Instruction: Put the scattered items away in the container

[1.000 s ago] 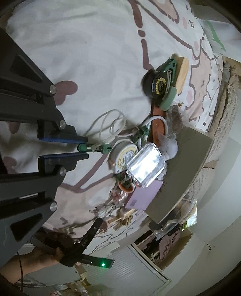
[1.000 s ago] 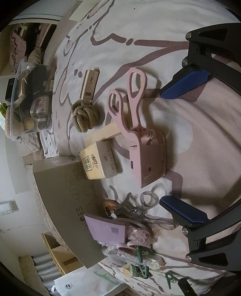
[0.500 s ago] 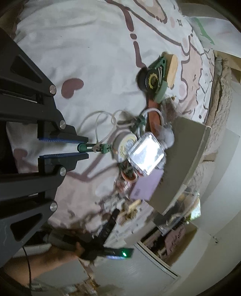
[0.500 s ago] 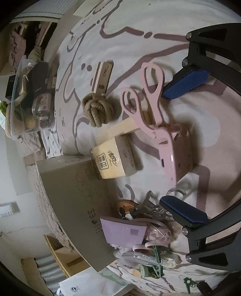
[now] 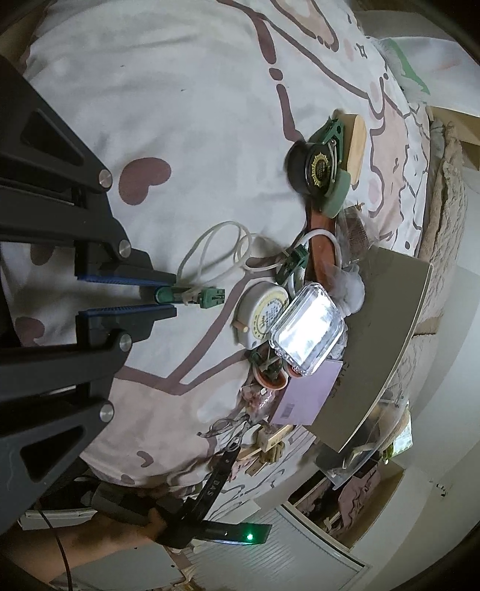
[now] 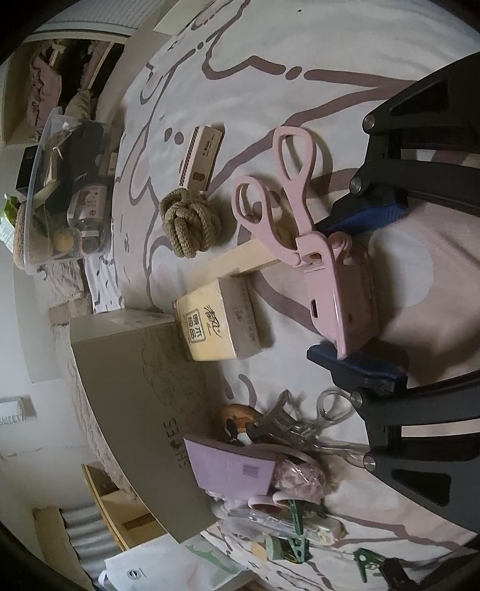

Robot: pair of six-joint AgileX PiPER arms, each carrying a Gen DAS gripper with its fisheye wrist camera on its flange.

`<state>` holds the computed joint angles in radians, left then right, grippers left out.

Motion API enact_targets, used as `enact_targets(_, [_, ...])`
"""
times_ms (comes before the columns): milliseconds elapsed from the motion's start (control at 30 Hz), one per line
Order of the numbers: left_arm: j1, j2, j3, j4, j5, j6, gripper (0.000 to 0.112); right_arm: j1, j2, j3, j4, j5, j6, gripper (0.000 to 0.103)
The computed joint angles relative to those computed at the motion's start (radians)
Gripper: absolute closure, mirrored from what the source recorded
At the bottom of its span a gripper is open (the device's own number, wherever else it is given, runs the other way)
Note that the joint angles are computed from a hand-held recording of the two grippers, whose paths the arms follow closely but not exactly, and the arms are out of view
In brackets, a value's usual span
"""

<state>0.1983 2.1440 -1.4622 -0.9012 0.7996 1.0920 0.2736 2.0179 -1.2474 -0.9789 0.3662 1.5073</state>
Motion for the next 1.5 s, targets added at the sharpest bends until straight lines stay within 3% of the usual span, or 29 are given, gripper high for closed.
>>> enact_targets(100, [-0.006, 0.005, -0.005, 0.004, -0.011, -0.010, 0.102, 0.002, -0.020, 0.051, -0.105, -0.044, 0.108, 0.045])
enact_targets(300, [-0.025, 0.005, -0.006, 0.011, -0.048, -0.020, 0.101, 0.023, -0.048, 0.109, -0.228, -0.054, 0.229, 0.046])
enact_targets(333, [-0.028, 0.008, -0.011, 0.014, -0.053, -0.025, 0.099, 0.025, -0.051, 0.113, -0.232, -0.056, 0.232, 0.046])
enact_targets(400, [-0.032, 0.009, -0.013, 0.007, -0.054, -0.024, 0.083, 0.022, -0.054, 0.118, -0.233, -0.065, 0.232, 0.046])
enact_targets(500, [-0.039, 0.006, -0.009, -0.011, -0.071, -0.012, 0.075, 0.024, -0.061, 0.127, -0.228, -0.075, 0.224, 0.046])
enact_targets(800, [-0.071, 0.024, -0.026, -0.004, -0.124, -0.026, 0.076, 0.048, -0.088, 0.149, -0.143, -0.088, 0.103, 0.046])
enact_targets(833, [-0.075, 0.023, -0.023, -0.007, -0.134, -0.021, 0.077, 0.047, -0.093, 0.153, -0.130, -0.094, 0.088, 0.046])
enact_targets(900, [-0.080, 0.022, -0.019, -0.006, -0.151, -0.020, 0.093, 0.043, -0.105, 0.162, -0.090, -0.115, 0.047, 0.046])
enact_targets(1033, [-0.080, 0.029, -0.028, -0.003, -0.148, -0.024, 0.098, 0.040, -0.124, 0.173, -0.016, -0.132, -0.022, 0.047])
enact_targets(1500, [-0.076, -0.025, -0.005, -0.077, -0.109, 0.045, 0.099, 0.013, -0.193, 0.191, 0.186, -0.238, -0.164, 0.047])
